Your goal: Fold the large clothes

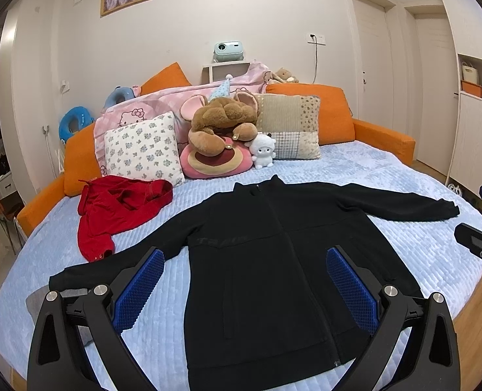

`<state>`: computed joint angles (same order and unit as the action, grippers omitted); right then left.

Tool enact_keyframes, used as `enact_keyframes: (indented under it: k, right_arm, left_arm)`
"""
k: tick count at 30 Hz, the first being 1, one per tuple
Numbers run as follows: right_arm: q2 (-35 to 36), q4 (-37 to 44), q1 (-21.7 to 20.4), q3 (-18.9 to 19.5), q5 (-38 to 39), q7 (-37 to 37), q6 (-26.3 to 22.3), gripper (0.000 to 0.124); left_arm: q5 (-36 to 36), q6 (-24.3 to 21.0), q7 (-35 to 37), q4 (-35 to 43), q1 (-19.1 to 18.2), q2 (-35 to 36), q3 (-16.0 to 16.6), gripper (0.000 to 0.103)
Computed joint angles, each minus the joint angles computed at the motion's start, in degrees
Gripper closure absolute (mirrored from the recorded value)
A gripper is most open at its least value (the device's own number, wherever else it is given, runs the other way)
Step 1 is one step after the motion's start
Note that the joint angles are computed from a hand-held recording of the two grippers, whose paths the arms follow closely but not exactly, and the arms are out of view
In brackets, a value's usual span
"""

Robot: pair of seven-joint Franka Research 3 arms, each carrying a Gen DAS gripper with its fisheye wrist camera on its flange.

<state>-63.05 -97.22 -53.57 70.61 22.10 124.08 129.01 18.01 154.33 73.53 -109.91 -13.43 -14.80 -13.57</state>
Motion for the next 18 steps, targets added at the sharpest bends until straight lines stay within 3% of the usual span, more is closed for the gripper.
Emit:
enact_keyframes:
  k: [18]
  right_arm:
    - [0.0, -1.2, 0.8, -0.2, -0.3, 0.2, 0.8, 0.025]
  left_arm:
    - [-1.2, -0.4, 0.6, 0.1, -0.2, 0.1, 0.4, 0.002]
